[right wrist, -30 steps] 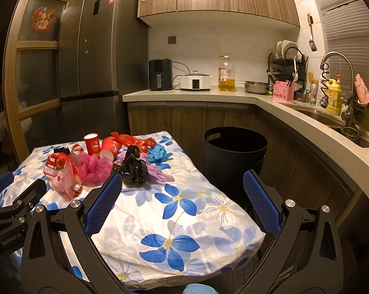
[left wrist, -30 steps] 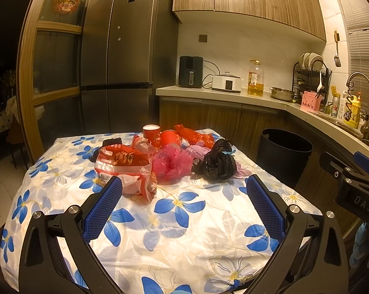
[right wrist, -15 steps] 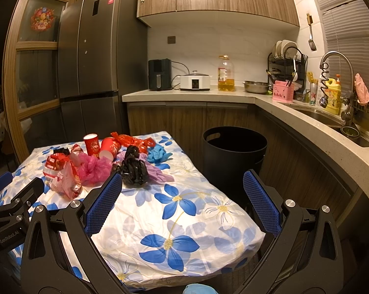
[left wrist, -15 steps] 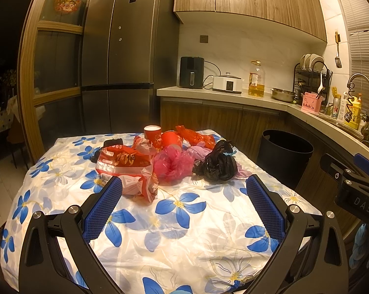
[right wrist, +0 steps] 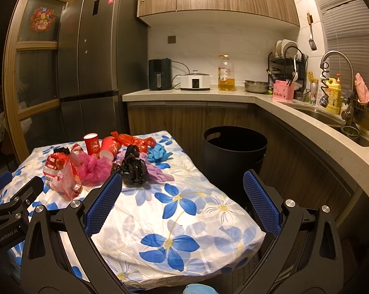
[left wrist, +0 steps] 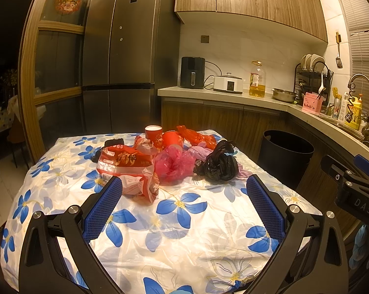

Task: Collect trash

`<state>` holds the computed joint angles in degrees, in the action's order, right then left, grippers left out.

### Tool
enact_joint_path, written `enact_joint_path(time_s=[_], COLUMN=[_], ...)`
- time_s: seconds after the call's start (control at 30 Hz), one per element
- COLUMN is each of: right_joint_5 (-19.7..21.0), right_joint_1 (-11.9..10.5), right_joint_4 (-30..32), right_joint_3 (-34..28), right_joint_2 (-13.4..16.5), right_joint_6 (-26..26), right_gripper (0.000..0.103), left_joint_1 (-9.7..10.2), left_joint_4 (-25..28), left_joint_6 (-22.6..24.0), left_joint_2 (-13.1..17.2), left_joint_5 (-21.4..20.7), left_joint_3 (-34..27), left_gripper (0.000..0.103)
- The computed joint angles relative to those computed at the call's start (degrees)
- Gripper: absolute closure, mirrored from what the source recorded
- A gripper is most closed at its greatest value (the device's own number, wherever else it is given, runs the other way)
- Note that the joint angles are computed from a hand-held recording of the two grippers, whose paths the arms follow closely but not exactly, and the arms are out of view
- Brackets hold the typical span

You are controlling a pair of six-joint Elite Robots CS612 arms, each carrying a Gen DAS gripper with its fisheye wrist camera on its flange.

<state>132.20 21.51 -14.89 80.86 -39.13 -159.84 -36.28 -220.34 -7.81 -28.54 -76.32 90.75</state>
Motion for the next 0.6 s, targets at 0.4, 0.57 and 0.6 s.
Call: enact_joint_path(time_s=[0.4, 0.57, 0.6], right_joint_5=[-0.32, -0.41, -0.48], right_joint_1=[-0.07, -0.09, -0.09], right_joint_4=[-0.21, -0.31, -0.39], right_joint_3=[0.11, 0.11, 0.13], right_joint_2=[0.08, 0.09, 0.10], right_joint_6=[-0.11, -0.19, -0.27], right_gripper=[0.005, 0.005, 0.005], left_joint_1=[0.03, 0.04, 0.01], left_joint_4=[-0.02, -0.12, -0.14], left_joint_6=[-0.02, -0.03, 0.04], left_joint_2=[0.06, 0.09, 0.09], left_joint_5=[0.06, 0.03, 0.16], left_joint_3=[-0.04, -0.06, -0.05], left_gripper=[0.005, 0.005, 0.005])
